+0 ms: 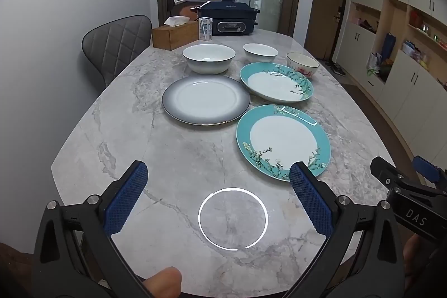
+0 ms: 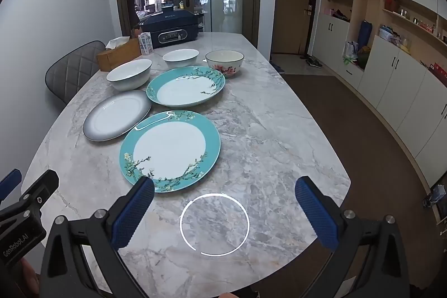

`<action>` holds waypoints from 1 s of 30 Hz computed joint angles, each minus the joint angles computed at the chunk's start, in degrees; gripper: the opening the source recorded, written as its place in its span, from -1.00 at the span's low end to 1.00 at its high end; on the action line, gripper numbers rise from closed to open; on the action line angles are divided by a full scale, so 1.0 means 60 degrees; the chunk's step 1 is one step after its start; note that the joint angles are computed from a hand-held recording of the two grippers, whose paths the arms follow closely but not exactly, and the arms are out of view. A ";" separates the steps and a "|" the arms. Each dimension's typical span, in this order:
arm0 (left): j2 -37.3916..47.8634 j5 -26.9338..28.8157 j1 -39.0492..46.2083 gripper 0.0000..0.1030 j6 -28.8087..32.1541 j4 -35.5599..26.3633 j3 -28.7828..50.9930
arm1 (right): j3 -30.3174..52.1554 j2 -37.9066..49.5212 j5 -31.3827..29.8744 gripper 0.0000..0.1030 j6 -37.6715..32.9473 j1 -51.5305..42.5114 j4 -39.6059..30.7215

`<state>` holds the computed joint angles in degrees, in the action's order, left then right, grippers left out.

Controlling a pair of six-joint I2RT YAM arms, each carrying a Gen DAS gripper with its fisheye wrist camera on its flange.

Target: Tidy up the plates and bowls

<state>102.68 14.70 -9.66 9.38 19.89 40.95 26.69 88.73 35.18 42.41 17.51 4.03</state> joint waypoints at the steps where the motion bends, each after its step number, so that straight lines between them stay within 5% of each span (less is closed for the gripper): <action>1: -0.0003 0.0000 0.0003 0.99 0.0004 -0.0021 0.0000 | -0.0003 0.0005 0.0001 1.00 -0.0021 -0.0013 0.0014; 30: 0.0007 -0.0110 -0.0173 0.99 0.0038 -0.0150 0.0007 | -0.0003 0.0063 0.0133 1.00 -0.0104 0.0017 0.0100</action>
